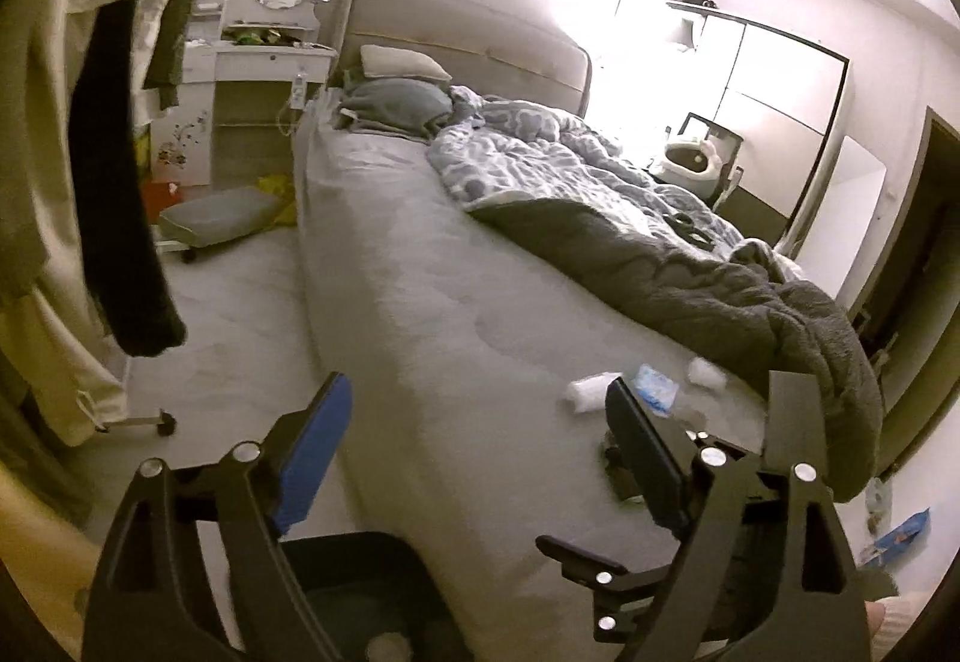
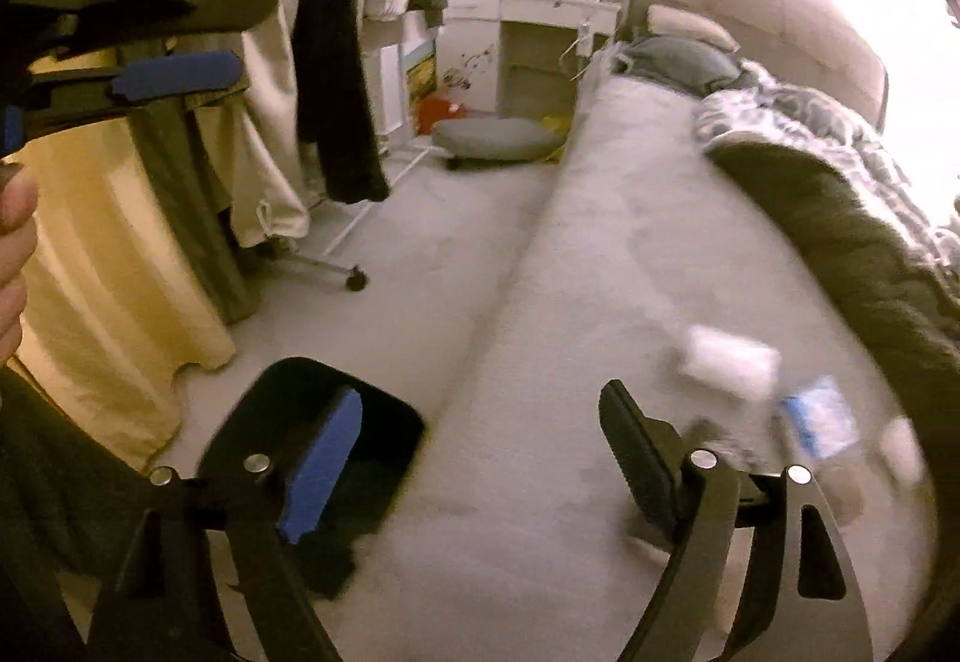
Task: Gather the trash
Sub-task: 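Bring both tools back toward the items on the bed, then grasp the white tissue with the left tool while the right tool grasps a brown tape roll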
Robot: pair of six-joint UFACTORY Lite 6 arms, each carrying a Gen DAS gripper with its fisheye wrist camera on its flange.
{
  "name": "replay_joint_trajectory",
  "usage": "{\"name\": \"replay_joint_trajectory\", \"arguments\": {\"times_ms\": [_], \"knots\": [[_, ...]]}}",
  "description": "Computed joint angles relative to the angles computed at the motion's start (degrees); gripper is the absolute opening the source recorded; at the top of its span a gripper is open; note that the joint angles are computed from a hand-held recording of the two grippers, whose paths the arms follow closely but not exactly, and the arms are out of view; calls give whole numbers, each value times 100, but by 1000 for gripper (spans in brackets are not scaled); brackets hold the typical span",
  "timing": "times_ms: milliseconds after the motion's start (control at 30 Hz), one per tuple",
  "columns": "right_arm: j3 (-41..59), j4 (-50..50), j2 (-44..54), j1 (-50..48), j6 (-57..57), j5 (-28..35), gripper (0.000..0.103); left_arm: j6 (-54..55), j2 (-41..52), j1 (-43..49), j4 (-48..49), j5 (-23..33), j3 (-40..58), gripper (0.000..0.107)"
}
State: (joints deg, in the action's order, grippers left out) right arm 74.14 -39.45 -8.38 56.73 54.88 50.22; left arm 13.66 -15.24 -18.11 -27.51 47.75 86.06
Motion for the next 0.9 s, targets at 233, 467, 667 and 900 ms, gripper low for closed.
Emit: {"name": "replay_joint_trajectory", "arguments": {"times_ms": [233, 467, 667, 900], "knots": [[-881, -385, -1296, 23, 95, 489, 89, -1367, 495, -1406, 1125, -567, 51, 89], [-1621, -341, -2631, -134, -146, 1067, 92, -2389, 1186, -2463, 1915, -730, 385, 89], [-2197, -115, -3697, -316, -438, 1518, 93, -3000, 1857, -3218, 2412, -843, 829, 89], [-2773, 1131, -4821, -1931, -1951, 1242, 93, -3401, 2626, -3935, 2961, -756, 1310, 88]]}}
